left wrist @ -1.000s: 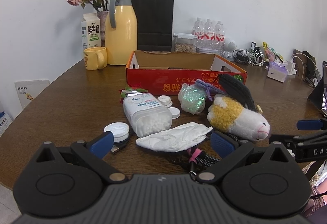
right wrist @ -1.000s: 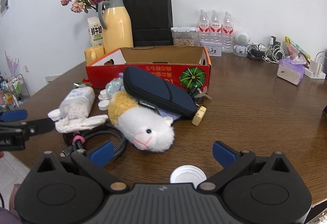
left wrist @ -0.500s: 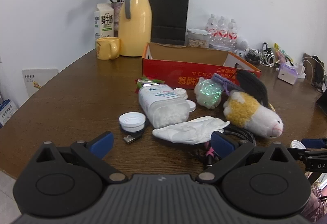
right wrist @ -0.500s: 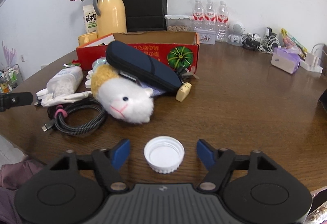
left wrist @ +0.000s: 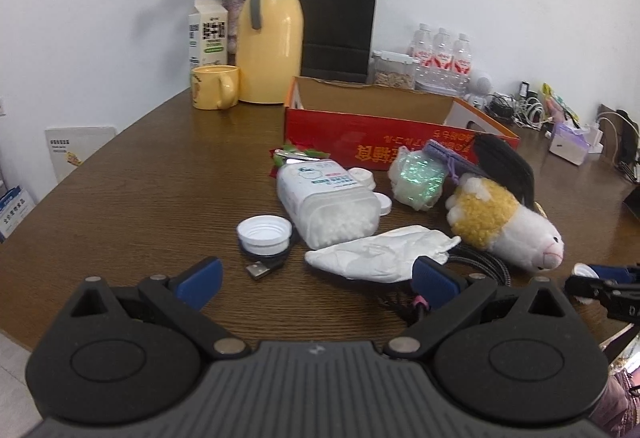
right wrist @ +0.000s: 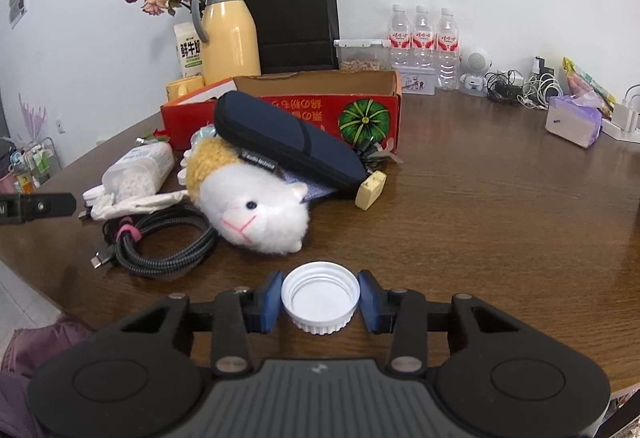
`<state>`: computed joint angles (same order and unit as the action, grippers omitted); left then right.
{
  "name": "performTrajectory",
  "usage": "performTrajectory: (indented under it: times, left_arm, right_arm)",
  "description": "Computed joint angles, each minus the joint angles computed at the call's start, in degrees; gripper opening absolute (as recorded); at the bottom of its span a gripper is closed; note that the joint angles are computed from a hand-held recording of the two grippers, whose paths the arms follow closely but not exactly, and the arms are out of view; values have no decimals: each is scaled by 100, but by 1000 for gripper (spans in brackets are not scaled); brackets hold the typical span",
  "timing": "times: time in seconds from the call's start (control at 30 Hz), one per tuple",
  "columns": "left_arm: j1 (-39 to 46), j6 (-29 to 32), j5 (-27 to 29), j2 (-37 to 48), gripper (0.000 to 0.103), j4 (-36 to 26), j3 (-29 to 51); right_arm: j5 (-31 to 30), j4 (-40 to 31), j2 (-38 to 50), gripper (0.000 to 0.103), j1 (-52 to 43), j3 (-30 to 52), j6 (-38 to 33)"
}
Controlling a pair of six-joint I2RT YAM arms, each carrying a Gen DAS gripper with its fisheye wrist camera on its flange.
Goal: Organize objects
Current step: 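Lower the right tool onto the white bottle cap and close it, then grasp the white tissue with the left tool while the right tool holds the cap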
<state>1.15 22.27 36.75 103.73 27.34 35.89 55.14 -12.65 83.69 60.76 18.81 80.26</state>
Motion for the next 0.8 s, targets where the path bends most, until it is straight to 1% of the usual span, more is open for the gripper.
performTrajectory:
  times: [0.13, 0.23, 0.33, 0.4, 0.47, 0.6, 0.7, 0.8]
  left_arm:
    - [-108, 47, 138, -5, 103, -207, 105]
    - [-267, 86, 167, -15, 103, -411, 193]
    - [-469, 144, 147, 9, 103, -752, 352]
    - [-644, 66, -4, 61, 103, -918, 475]
    - [-767, -75, -120, 115, 103, -958, 556]
    - [-1060, -371, -661, 244, 103, -912, 686]
    - [-1234, -613, -1044, 374, 103, -1067, 858]
    - [-1305, -910, -1155, 466, 103, -1148, 982]
  right_arm:
    - [68, 43, -252, 39, -179, -96, -287]
    - [93, 206, -496, 39, -379, -191, -717]
    - [60, 517, -706, 39, -602, -295, -1242]
    - [1, 773, -812, 39, -756, -369, -1608]
    - [-60, 1040, -906, 39, -899, -451, -1951]
    - [-189, 1531, -1022, 39, -1132, -610, -2469]
    - [-301, 1863, -1134, 39, -1326, -750, -2800]
    - [-425, 2200, -1202, 39, -1519, -856, -3151]
